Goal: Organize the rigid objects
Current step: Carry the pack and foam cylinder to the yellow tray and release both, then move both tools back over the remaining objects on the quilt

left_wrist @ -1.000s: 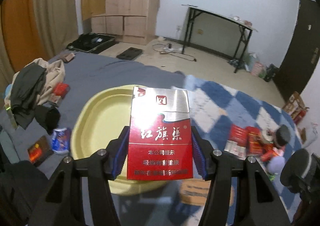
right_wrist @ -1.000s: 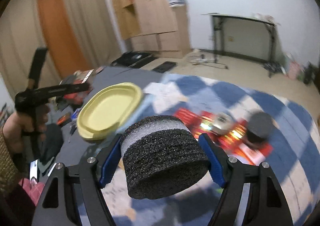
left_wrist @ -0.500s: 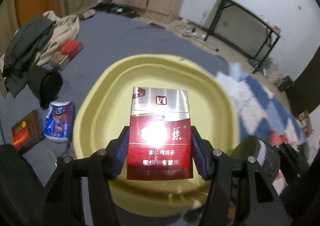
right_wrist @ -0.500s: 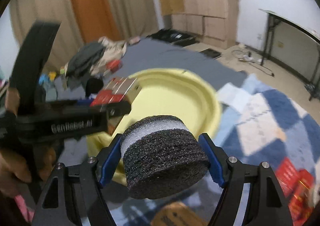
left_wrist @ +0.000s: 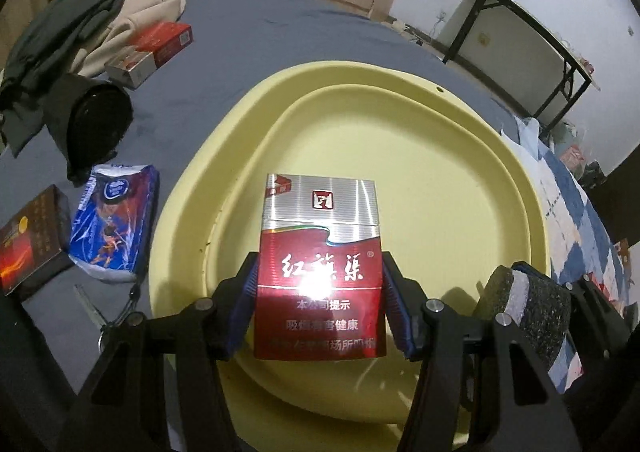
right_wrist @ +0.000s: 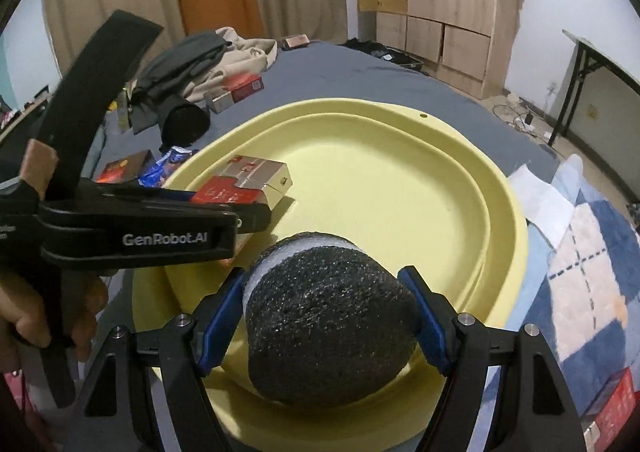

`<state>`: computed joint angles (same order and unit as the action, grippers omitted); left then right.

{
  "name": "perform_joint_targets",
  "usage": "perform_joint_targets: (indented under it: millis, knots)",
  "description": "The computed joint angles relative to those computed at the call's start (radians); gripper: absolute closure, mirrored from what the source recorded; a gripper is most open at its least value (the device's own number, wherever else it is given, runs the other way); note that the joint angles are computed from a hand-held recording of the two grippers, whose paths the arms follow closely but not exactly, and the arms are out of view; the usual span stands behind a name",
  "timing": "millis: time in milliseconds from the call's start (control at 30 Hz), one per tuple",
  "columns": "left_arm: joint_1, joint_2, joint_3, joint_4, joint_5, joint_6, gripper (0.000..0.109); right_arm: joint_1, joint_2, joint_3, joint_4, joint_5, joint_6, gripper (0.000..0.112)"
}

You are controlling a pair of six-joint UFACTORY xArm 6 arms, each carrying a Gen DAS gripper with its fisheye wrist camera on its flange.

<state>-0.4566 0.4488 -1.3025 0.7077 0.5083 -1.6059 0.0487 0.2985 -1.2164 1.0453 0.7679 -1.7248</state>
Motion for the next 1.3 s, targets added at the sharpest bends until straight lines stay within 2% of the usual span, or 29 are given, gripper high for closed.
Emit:
perform_joint_targets:
  millis: [33,67,100,133,200,233,333,400,500,567,600,667,767,833,967,1067,1133,1200,1300]
  knots:
    - [0.004,-0.001,0.0,-0.008,-0.002,0.002,0.045,0.011,-0.002,0.006,0.004,-0.015,-0.009,0.033]
    - [0.002,-0.005,-0.004,-0.021,0.005,0.006,0.04,0.019,-0.013,0.019,0.006,-0.032,-0.025,0.025]
    - [-0.004,-0.012,-0.012,-0.018,0.038,-0.001,0.024,0.016,-0.025,0.03,0.015,-0.037,-0.043,0.02]
    - [-0.011,-0.027,-0.014,0.018,0.055,-0.037,0.016,0.005,-0.042,0.041,0.029,-0.025,-0.058,0.013]
    - [-0.039,-0.064,-0.027,0.103,0.141,-0.112,0.006,-0.034,-0.08,0.06,0.033,0.032,-0.057,0.012]
    - [-0.054,-0.086,-0.032,0.144,0.178,-0.15,0.006,-0.052,-0.1,0.071,0.038,0.051,-0.052,0.011]
    - [-0.093,-0.136,-0.045,0.227,0.186,-0.243,0.006,-0.152,-0.184,0.12,0.075,0.141,-0.067,0.01]
    - [-0.142,-0.131,-0.1,0.251,0.21,-0.258,0.006,-0.244,-0.244,0.157,0.097,0.186,-0.084,0.01]
    - [-0.197,-0.069,-0.222,0.228,0.196,-0.186,0.006,-0.402,-0.296,0.174,0.094,0.257,-0.095,0.01]
    - [-0.238,-0.008,-0.307,0.219,0.138,-0.146,0.006,-0.527,-0.31,0.162,0.081,0.295,-0.103,0.01]
    - [-0.261,0.034,-0.362,0.178,0.119,-0.086,0.006,-0.579,-0.308,0.149,0.073,0.31,-0.108,0.01]
    - [-0.3,0.099,-0.446,0.11,0.115,0.009,0.006,-0.692,-0.287,0.107,0.05,0.326,-0.111,0.01]
    - [-0.357,0.156,-0.514,0.016,0.102,0.083,0.006,-0.825,-0.239,0.027,0.007,0.338,-0.087,0.01]
    - [-0.392,0.189,-0.574,-0.043,0.143,0.185,0.006,-0.9,-0.204,-0.036,-0.018,0.375,-0.06,0.01]
    - [-0.437,0.232,-0.691,-0.179,0.269,0.394,0.006,-1.019,-0.13,-0.178,-0.046,0.496,0.043,0.01]
    - [-0.457,0.251,-0.764,-0.217,0.365,0.503,0.006,-1.073,-0.135,-0.159,-0.016,0.532,0.04,0.01]
    - [-0.47,0.222,-0.732,-0.147,0.382,0.472,0.006,-1.097,-0.147,-0.113,0.017,0.523,0.026,0.01]
    - [-0.473,0.18,-0.653,-0.088,0.338,0.399,0.006,-1.104,-0.135,-0.087,0.008,0.524,0.065,0.01]
    - [-0.47,0.137,-0.515,0.03,0.24,0.215,0.006,-1.079,-0.172,-0.014,-0.032,0.476,0.017,0.01]
